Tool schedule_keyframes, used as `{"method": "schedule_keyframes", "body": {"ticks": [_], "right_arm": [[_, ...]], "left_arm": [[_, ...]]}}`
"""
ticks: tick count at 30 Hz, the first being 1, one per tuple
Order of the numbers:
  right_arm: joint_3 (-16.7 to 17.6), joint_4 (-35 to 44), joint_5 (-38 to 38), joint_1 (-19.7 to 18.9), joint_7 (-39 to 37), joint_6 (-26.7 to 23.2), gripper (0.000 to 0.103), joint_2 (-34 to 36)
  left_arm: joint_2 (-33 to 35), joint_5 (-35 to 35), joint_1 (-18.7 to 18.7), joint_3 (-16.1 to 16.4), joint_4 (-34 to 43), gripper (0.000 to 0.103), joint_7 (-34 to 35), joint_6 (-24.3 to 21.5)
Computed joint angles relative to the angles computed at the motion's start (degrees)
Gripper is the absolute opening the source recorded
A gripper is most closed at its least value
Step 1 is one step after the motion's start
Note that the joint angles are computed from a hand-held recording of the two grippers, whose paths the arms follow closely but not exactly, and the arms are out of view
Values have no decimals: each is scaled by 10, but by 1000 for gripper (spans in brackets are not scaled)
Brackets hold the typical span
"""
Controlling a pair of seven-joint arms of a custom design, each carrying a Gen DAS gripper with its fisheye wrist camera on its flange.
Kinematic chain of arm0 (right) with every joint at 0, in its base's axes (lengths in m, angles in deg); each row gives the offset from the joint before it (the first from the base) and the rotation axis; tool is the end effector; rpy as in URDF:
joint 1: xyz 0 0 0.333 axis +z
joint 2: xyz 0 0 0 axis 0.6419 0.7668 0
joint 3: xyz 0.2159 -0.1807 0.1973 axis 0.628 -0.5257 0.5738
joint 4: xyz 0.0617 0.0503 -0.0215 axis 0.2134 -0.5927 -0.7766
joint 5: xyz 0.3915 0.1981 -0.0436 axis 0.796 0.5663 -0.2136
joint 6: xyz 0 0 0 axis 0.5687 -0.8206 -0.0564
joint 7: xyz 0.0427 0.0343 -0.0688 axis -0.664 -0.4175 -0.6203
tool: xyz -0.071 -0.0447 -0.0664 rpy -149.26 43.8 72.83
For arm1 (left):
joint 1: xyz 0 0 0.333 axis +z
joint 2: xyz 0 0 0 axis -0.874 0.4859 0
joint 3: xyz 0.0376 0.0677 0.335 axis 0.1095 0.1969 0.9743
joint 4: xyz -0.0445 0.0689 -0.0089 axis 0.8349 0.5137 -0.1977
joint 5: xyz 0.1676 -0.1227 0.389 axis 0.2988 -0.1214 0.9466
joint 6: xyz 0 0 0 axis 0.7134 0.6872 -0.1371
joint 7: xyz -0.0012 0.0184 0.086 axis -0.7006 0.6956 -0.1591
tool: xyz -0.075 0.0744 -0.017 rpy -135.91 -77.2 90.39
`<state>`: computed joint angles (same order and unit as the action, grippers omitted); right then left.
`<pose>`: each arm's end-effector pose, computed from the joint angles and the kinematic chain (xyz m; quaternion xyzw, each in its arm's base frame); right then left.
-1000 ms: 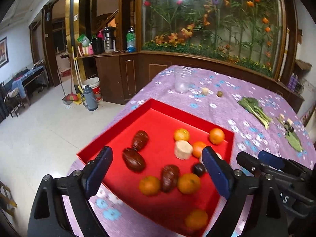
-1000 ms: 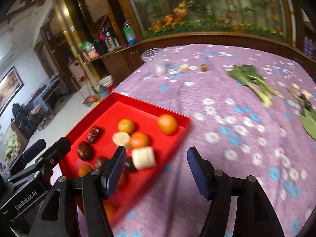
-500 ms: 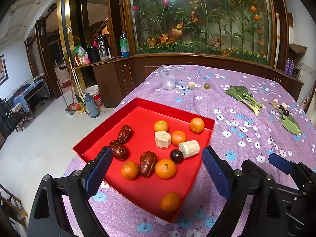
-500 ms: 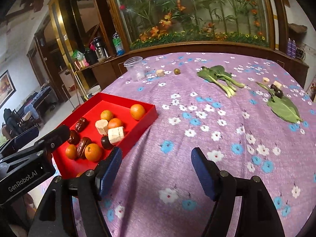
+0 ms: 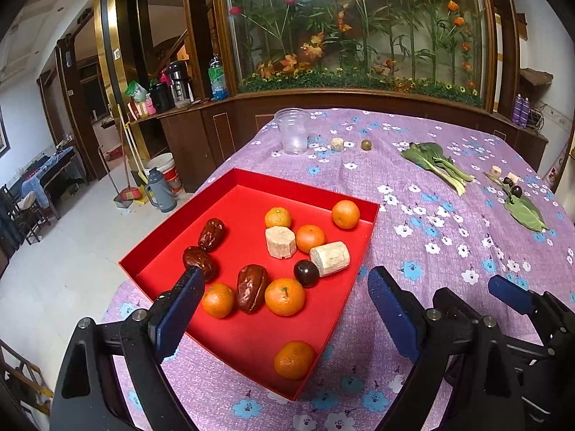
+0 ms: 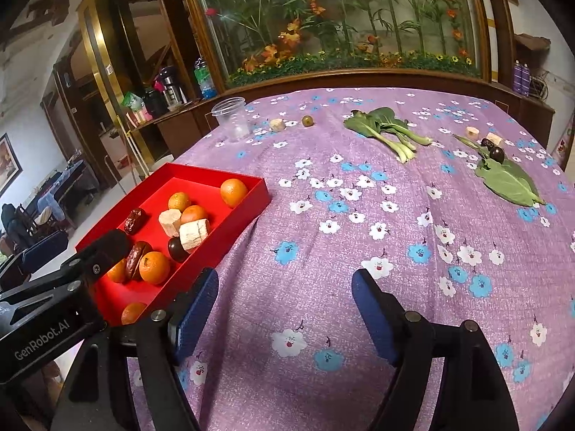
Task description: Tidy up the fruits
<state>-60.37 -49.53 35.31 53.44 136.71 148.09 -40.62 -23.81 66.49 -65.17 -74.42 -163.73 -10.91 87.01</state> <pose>0.5280 0.2705 0.3148 -0.7227 0.5484 -0.1459 0.3945 0.4713 -0.1717 0.3703 -0.7189 0.5455 -0.2092 0.3766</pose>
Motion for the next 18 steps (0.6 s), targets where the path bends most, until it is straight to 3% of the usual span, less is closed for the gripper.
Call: {"method": "schedule_keyframes", "body": {"ticks": [18], "right_arm": [[-79, 5, 173, 127, -151, -10, 85, 4]], "left_arm": [[11, 11, 10, 13, -3, 92, -13, 32]]}}
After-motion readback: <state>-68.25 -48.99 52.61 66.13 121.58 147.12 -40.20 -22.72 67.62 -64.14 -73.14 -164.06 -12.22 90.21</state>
